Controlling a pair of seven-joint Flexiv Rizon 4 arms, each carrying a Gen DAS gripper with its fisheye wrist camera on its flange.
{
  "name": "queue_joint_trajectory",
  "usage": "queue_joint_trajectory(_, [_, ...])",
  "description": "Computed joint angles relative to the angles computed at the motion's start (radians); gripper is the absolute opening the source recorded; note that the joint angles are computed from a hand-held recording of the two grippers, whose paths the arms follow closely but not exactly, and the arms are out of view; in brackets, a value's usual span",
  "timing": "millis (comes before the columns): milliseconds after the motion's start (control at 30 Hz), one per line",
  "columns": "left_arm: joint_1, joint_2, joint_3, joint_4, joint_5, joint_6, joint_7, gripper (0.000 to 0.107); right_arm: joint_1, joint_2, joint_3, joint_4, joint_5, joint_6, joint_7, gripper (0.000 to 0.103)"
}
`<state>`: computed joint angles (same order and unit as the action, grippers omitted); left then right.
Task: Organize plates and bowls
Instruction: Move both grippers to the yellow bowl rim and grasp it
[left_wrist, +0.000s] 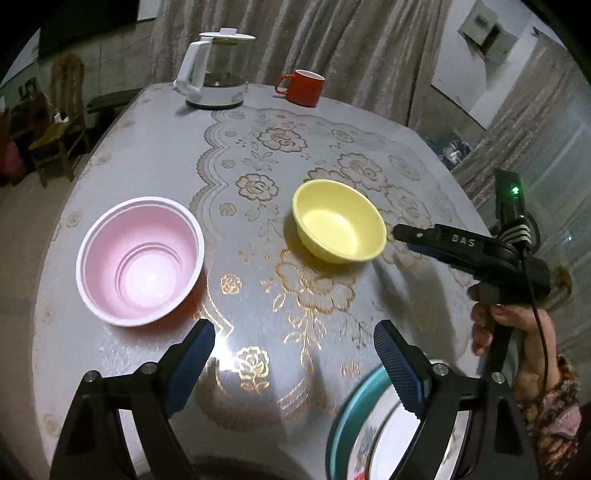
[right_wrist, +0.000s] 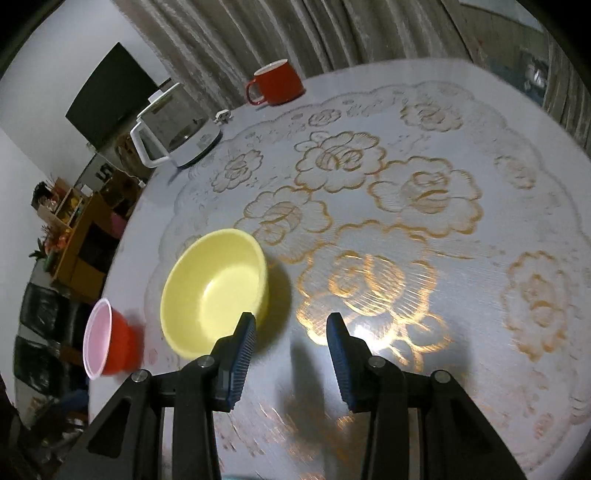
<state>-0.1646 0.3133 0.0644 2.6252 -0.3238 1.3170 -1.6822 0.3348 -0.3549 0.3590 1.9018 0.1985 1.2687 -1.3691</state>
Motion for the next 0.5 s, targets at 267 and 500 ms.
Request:
queue_joint_trajectory(267, [0.022, -0.103, -0.017, -0.052, 0.002, 0.038, -0.016, 0.089, 0.012, -0.106, 0.01, -0.109, 0.016, -0.054, -0.019, 0.032])
queue_joint_trajectory(500, [0.048, -0.22, -0.039, -0.117, 0.034, 0.103, -0.046, 0.086, -0.025, -0.13, 0.051, -0.118, 0.051, -0.045, -0.108, 0.017])
